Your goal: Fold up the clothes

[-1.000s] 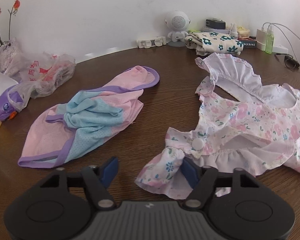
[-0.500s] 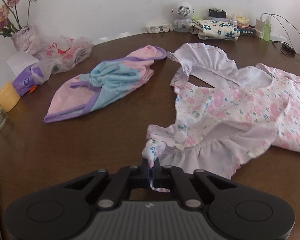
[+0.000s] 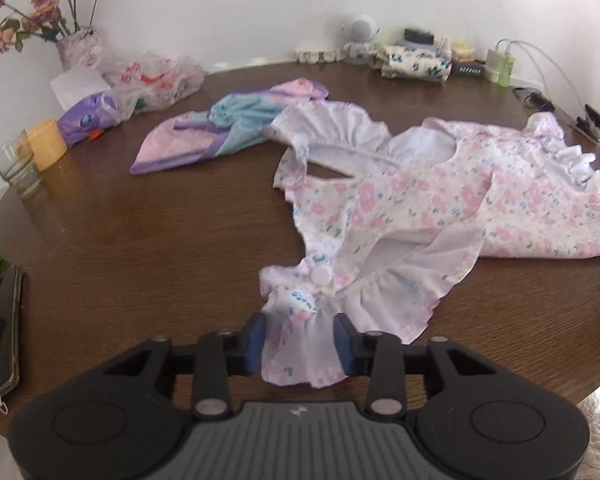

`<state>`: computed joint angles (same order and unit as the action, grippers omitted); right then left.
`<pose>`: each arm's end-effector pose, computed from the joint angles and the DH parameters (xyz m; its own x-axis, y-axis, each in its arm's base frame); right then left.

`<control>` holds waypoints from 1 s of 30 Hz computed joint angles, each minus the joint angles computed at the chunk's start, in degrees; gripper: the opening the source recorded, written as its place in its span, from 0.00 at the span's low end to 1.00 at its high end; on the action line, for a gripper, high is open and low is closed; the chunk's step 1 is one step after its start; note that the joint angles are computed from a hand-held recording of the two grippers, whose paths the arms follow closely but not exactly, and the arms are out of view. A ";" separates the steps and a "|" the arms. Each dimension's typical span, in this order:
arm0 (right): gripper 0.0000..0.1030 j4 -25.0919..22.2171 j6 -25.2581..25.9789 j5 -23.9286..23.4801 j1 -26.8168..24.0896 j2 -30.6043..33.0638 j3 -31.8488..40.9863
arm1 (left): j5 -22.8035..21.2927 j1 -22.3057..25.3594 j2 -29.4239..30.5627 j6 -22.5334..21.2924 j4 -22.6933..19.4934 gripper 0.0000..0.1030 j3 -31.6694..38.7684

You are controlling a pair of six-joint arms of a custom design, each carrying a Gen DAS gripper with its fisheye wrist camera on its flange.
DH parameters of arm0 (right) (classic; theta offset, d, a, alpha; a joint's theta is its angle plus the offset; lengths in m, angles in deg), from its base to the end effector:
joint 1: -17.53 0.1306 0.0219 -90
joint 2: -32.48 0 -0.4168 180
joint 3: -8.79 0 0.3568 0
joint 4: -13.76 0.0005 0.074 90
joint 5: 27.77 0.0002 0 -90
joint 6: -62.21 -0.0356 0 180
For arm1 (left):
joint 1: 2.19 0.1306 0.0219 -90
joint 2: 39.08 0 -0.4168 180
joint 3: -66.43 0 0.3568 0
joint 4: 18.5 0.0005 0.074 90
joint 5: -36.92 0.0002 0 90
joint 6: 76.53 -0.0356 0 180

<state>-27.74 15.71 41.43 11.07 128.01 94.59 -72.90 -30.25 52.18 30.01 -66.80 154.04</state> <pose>0.4791 -0.0420 0.4014 -0.4823 -0.5930 -0.6448 -0.6173 0.7523 -0.2302 0.4054 -0.2030 0.4398 -0.7396 0.0908 -0.6669 0.0496 0.9955 0.0805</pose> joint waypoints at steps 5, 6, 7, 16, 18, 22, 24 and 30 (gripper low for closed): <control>0.49 -10.05 -2.31 -6.76 -2.86 2.32 7.76 | 2.21 -0.93 1.40 -3.75 2.87 0.67 5.33; 0.50 -10.95 -2.53 -6.95 -3.02 2.91 9.35 | 3.45 -1.00 2.68 -5.03 2.72 0.68 7.16; 0.51 -11.87 -2.75 -7.14 -3.17 3.51 10.96 | 4.74 -1.02 4.18 -6.24 2.22 0.70 9.14; 0.65 -19.86 2.80 0.95 -1.44 13.50 23.74 | 15.38 -3.66 22.52 -14.47 -6.54 0.79 30.02; 0.65 -25.48 3.64 -0.13 -1.91 16.63 27.89 | 16.72 -4.05 26.75 -15.87 -9.38 0.79 35.43; 0.64 -29.77 5.88 0.41 -2.26 19.21 31.32 | 18.61 -3.43 32.71 -15.65 -13.66 0.75 43.38; 0.60 -31.95 6.96 0.69 -2.43 20.53 33.12 | 19.97 -2.97 35.21 -14.80 -15.63 0.67 46.96; 0.33 -37.72 10.17 -1.10 -2.54 22.76 36.76 | 24.78 -2.06 38.61 -13.02 -19.35 0.45 51.60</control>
